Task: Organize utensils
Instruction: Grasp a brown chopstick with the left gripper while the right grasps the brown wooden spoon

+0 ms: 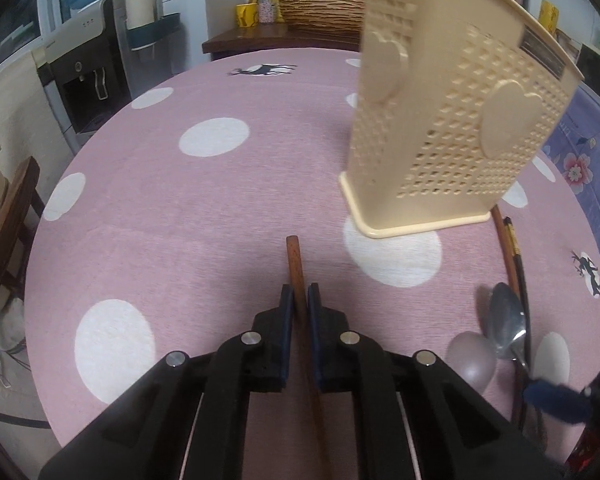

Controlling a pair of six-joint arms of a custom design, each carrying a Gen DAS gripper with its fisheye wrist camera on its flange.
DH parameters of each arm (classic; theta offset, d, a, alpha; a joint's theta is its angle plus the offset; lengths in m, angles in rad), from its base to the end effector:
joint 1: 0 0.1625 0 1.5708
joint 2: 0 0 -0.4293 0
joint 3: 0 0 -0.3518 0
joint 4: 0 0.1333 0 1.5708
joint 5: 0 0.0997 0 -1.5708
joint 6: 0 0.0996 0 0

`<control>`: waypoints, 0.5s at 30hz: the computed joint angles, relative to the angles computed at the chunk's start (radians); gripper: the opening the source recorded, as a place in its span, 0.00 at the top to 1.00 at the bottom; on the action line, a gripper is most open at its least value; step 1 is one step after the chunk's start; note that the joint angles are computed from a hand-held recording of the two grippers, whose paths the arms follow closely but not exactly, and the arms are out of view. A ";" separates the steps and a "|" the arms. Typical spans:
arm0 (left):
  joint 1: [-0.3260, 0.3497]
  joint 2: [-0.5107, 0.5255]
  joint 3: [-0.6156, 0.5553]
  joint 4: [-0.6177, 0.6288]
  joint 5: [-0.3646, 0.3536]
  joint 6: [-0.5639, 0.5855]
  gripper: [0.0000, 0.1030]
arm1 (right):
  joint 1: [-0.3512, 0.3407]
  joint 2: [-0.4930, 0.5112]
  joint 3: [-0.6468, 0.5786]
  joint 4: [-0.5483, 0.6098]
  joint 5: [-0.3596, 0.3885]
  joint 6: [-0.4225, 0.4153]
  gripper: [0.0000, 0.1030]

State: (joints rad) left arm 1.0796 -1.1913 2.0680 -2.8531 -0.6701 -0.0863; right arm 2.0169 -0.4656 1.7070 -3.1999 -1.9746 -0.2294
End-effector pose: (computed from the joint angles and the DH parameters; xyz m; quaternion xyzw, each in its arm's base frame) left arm -0.0495 -0.5407 0.2734 0.0914 0.8815 -0.2952 0.3571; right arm 0.3543 -0.5226 -0.0247 0.2821 -0.9198 0.2089 0.1752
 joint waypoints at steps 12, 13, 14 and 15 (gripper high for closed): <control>0.016 -0.039 0.033 -0.033 -0.022 0.014 0.92 | 0.047 0.068 -0.063 0.065 -0.116 0.025 0.77; 0.016 -0.041 0.035 -0.035 -0.023 0.013 0.92 | 0.045 0.069 -0.066 0.070 -0.114 0.029 0.77; 0.016 -0.040 0.037 -0.041 -0.023 0.015 0.92 | 0.044 0.071 -0.071 0.082 -0.110 0.031 0.77; 0.016 -0.039 0.037 -0.044 -0.022 0.017 0.92 | 0.044 0.075 -0.079 0.087 -0.113 0.031 0.78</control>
